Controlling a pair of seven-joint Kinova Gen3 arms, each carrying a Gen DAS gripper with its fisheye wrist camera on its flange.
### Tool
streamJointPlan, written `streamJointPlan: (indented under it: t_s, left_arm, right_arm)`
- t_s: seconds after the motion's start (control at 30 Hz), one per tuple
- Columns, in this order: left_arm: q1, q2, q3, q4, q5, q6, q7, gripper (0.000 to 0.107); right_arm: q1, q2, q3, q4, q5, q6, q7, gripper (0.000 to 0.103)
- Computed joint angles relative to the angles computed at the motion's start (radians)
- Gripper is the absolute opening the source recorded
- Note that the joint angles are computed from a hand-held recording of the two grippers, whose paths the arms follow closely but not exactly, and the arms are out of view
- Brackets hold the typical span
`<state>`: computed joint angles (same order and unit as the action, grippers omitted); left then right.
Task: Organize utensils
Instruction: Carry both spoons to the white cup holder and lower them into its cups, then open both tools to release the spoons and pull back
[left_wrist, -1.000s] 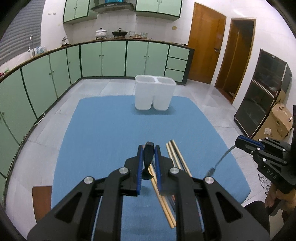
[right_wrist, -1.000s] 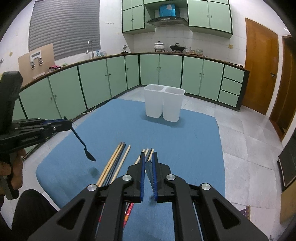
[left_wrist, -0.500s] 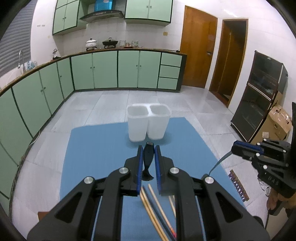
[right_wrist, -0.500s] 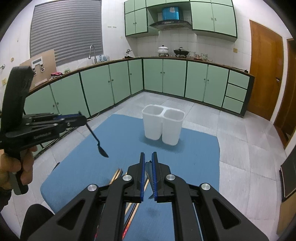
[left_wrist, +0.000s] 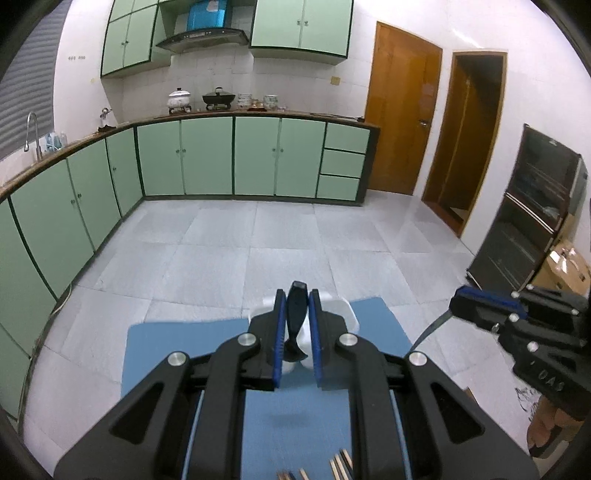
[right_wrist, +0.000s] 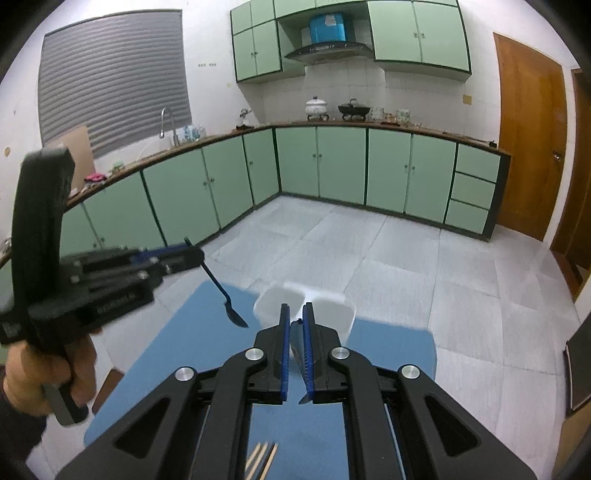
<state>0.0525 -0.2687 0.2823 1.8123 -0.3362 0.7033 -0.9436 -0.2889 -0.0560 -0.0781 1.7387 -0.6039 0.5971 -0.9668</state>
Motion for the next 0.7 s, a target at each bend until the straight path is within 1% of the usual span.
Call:
streamJointPlan:
  t_s: [0.1, 0.17, 0.23, 0.3, 0.37, 0.53, 0.57, 0.6, 0.63, 0.67, 0.7]
  left_arm:
    - [-0.021, 0.073, 0.001, -0.03, -0.041, -0.029, 0.02, 0.011]
    - [-0.013, 0.112, -0.013, -0.034, -0.065, -0.04, 0.039, 0.011]
    - [0.002, 0.145, -0.049, -0.026, -0.061, -0.064, 0.039, 0.011]
    - [0.021, 0.176, -0.097, -0.01, -0.019, -0.095, 0.016, 0.011]
    - [0.029, 0.198, -0.112, 0.003, -0.027, -0.115, 0.022, 0.011]
    - [0.062, 0.233, -0.151, 0.027, -0.038, -0.138, 0.025, 0.012]
    - [0.062, 0.236, -0.144, 0.031, -0.054, -0.134, 0.036, 0.012]
    - [0.066, 0.237, -0.147, 0.032, -0.068, -0.132, 0.045, 0.014]
    - [0.07, 0.233, -0.15, 0.037, -0.072, -0.129, 0.051, 0.022]
    - [0.072, 0.225, -0.154, 0.043, -0.069, -0.129, 0.054, 0.027]
    - [0.074, 0.214, -0.15, 0.045, -0.083, -0.125, 0.073, 0.035]
  right_arm:
    - [0.005, 0.073, -0.011, -0.068, 0.003, -0.026, -0.03, 0.007]
    - [0.01, 0.127, -0.028, -0.095, 0.017, -0.066, -0.044, 0.007]
    - [0.015, 0.174, -0.048, -0.114, 0.045, -0.093, -0.069, 0.007]
    - [0.012, 0.23, -0.063, -0.126, 0.092, -0.125, -0.108, 0.006]
    - [0.015, 0.274, -0.077, -0.139, 0.124, -0.138, -0.143, 0.006]
    - [0.049, 0.326, -0.127, -0.144, 0.168, -0.138, -0.173, 0.007]
    - [0.053, 0.324, -0.133, -0.137, 0.174, -0.142, -0.177, 0.007]
    - [0.056, 0.327, -0.135, -0.147, 0.18, -0.132, -0.184, 0.007]
    - [0.069, 0.32, -0.146, -0.139, 0.172, -0.133, -0.176, 0.008]
    - [0.08, 0.305, -0.153, -0.122, 0.164, -0.146, -0.17, 0.008]
    - [0.089, 0.292, -0.158, -0.112, 0.156, -0.149, -0.164, 0.009]
